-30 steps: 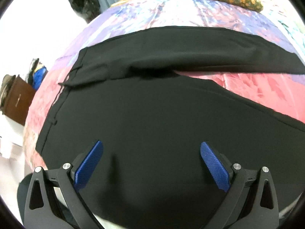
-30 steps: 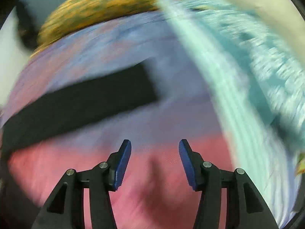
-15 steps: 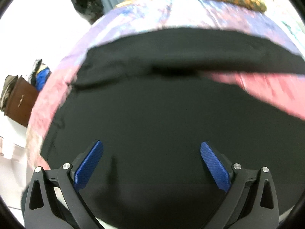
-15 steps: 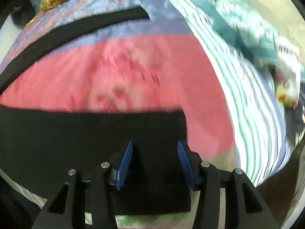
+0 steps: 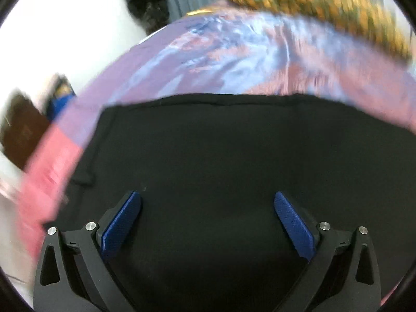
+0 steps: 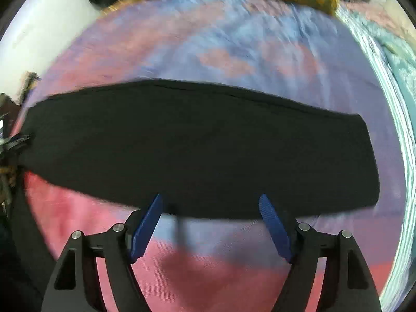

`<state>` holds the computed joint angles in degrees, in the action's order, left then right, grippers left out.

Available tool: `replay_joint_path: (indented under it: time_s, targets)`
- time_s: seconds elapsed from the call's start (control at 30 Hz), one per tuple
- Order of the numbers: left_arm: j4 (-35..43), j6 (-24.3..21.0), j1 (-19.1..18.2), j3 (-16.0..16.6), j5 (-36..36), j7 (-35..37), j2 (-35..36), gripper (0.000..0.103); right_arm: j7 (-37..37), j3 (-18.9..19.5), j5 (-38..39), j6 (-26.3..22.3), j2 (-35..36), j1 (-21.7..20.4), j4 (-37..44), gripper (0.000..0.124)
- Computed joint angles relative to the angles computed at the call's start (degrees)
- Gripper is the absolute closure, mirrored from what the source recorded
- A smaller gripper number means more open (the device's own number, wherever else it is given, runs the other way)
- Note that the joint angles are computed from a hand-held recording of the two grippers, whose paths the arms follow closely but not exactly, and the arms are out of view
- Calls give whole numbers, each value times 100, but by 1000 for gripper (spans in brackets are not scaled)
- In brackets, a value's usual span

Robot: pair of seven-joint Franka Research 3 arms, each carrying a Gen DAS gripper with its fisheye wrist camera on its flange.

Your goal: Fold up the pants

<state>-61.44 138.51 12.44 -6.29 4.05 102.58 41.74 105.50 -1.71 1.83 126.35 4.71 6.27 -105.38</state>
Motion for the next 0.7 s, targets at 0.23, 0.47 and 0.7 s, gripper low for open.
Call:
replay_joint_path:
  time_s: [0.23,0.47,0.7]
  targets:
    - [-425,434,64,-62,-92,54,-159,1,1434,-580,-1398,1081,181,-568,45,47]
    - [-142,350,178,-215,-341,165,58,1,1341,-613,-543,821,943,-746,477,80]
    - [-156,307,101,-123,-293,125,28,1,1488,-312,-1365,2289,-896,-516,-1226,117]
